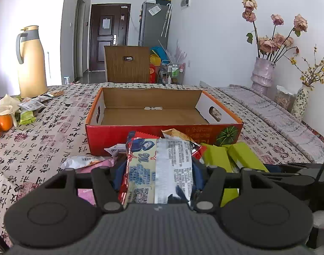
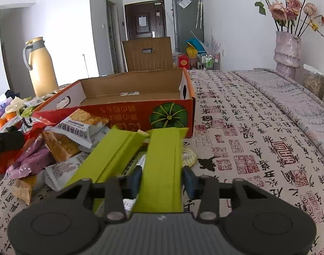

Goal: Organize snacks
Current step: 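Carry the printed packet with the left gripper while the right gripper carries the green bar toward the box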

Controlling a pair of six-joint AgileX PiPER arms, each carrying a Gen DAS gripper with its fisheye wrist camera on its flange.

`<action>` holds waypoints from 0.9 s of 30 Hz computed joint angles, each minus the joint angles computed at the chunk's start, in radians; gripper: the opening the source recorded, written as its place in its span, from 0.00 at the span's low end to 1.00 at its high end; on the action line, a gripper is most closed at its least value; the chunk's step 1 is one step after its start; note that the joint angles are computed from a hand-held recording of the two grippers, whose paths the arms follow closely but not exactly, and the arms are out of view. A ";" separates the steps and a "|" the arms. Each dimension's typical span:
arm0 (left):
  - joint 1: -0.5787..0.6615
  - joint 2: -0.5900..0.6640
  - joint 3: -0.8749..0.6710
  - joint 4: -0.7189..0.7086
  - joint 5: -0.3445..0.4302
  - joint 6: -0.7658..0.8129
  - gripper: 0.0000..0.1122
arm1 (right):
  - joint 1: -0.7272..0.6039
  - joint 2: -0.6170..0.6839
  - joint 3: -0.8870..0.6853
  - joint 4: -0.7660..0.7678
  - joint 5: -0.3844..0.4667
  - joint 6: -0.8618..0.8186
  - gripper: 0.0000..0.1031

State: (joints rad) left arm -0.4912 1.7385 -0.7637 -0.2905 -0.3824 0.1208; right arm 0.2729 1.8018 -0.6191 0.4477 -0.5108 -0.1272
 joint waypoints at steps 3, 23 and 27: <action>0.008 0.004 -0.012 0.018 0.004 -0.014 0.55 | -0.002 -0.007 0.005 0.005 -0.009 0.004 0.36; 0.029 0.058 -0.259 -0.184 0.089 0.238 0.55 | -0.056 -0.083 -0.069 -0.114 -0.010 0.033 0.35; 0.035 0.101 -0.365 -0.313 0.125 0.375 0.55 | -0.073 -0.049 -0.166 -0.145 0.036 0.031 0.35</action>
State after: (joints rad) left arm -0.4562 1.8400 -1.1288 -0.6032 -0.2573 0.4960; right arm 0.1994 1.7528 -0.7851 0.3027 -0.4750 -0.0961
